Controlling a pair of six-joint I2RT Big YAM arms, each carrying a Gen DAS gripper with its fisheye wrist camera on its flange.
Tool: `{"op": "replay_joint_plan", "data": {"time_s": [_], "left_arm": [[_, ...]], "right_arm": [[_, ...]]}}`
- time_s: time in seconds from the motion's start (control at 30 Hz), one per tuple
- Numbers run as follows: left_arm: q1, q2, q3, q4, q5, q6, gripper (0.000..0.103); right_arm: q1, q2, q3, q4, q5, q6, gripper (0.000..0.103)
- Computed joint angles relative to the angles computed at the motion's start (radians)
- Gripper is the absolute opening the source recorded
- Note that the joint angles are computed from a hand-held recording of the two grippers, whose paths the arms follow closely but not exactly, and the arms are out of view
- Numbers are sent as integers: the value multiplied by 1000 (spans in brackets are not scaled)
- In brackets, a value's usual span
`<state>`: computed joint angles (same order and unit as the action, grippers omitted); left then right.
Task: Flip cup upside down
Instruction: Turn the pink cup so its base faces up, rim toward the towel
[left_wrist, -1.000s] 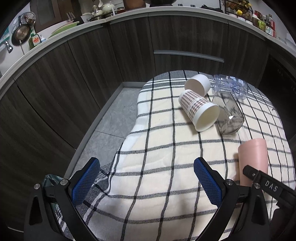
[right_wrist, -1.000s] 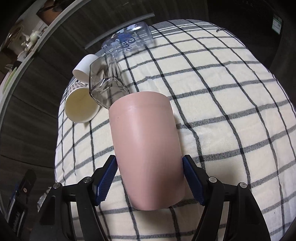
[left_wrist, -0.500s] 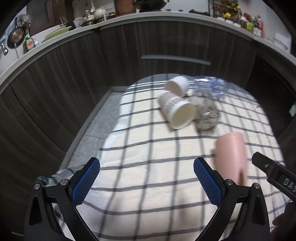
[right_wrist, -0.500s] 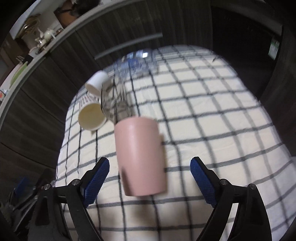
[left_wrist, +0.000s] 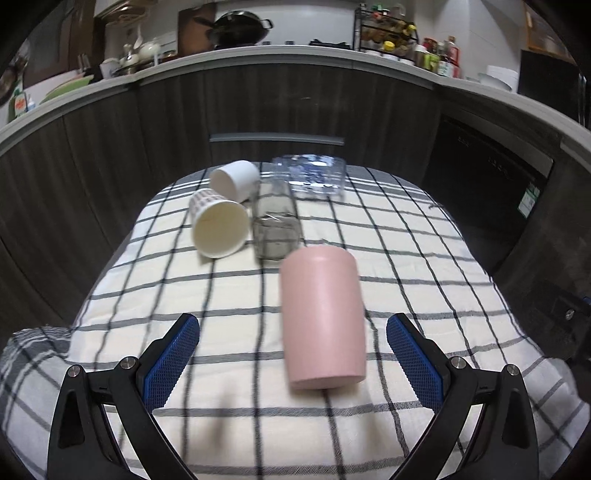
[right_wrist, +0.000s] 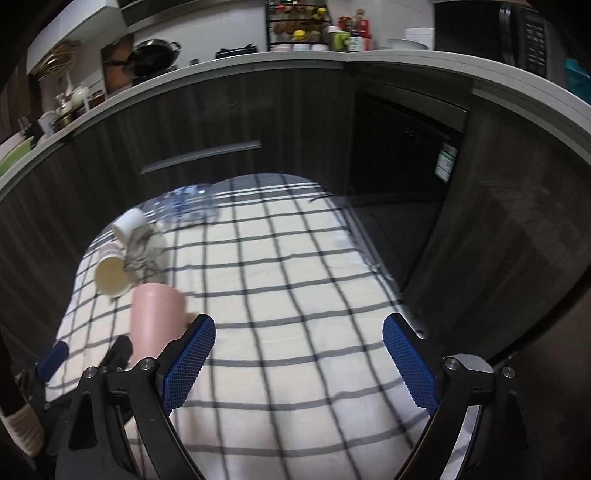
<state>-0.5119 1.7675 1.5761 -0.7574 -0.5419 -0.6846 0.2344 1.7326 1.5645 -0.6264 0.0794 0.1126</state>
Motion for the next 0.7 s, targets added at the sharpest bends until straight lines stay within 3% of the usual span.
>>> {"op": "replay_joint_plan", "data": {"time_s": [0.33, 0.6, 0.7], "left_arm": [[7, 74, 9, 25, 54, -5, 95], [19, 87, -8, 64, 122, 13, 65], [19, 86, -8, 66, 124, 20, 65]], "right_arm": [[-32, 53, 20, -51, -42, 46, 92], [-24, 73, 35, -78, -49, 35, 92], [-20, 73, 33, -77, -45, 29, 92]]}}
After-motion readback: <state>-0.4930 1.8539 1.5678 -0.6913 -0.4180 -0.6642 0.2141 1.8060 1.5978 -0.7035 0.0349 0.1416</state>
